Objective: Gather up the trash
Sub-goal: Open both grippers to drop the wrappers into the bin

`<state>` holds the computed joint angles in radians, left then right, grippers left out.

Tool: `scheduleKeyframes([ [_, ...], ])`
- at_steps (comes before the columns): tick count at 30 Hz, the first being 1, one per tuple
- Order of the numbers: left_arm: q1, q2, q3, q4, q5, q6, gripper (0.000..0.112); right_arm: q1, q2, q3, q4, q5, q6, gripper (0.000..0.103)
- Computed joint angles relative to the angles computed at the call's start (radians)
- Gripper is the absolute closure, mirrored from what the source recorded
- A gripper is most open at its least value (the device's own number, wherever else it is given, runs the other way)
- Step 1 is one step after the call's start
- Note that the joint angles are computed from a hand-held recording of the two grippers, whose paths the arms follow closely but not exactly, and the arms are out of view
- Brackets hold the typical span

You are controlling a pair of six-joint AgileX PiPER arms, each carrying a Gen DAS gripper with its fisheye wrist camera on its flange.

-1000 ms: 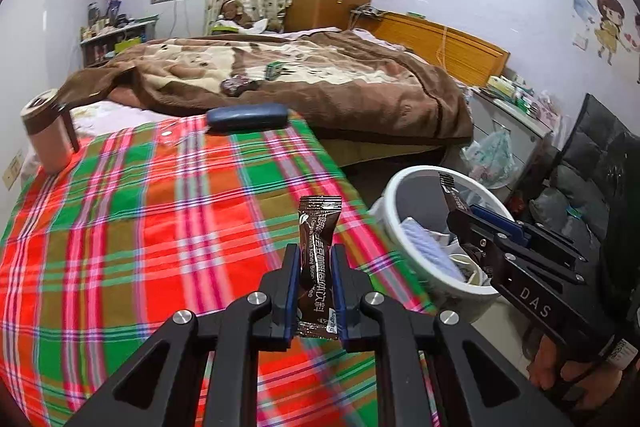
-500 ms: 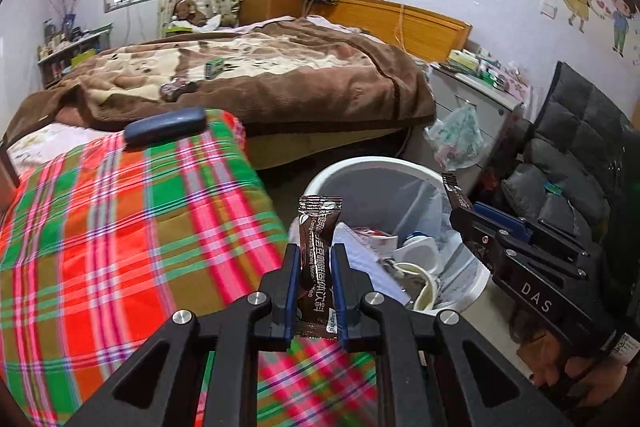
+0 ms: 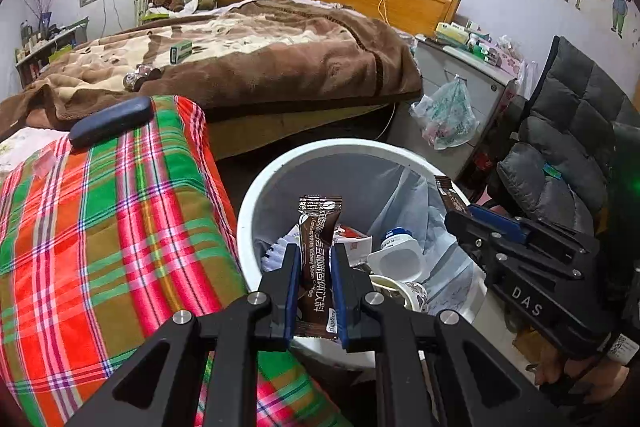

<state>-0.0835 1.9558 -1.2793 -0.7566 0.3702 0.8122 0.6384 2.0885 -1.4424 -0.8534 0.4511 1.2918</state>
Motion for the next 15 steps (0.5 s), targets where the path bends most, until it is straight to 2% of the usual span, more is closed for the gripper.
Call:
scheduleKeyframes([
  [3, -0.008, 0.010, -0.011, 0.018, 0.002, -0.021, 0.097, -0.009, 0.000, 0.002, 0.040, 0.005, -0.049, 0.080],
  [6, -0.020, 0.015, -0.018, 0.071, -0.004, -0.072, 0.096, -0.002, -0.001, 0.007, 0.007, 0.039, -0.021, 0.079],
  [9, -0.027, 0.013, -0.016, 0.123, -0.018, -0.125, 0.090, -0.008, -0.017, 0.027, 0.000, 0.040, -0.004, 0.071],
  [11, -0.028, 0.005, -0.005, 0.122, -0.025, -0.128, 0.079, -0.012, -0.027, 0.042, -0.013, 0.031, 0.019, 0.063],
  [13, -0.023, -0.008, 0.014, 0.079, -0.029, -0.092, 0.070, -0.013, -0.046, 0.066, -0.021, 0.016, 0.033, 0.059],
  [15, -0.019, -0.028, 0.041, 0.044, -0.045, -0.064, 0.068, -0.004, -0.055, 0.079, -0.040, 0.025, 0.057, 0.059],
])
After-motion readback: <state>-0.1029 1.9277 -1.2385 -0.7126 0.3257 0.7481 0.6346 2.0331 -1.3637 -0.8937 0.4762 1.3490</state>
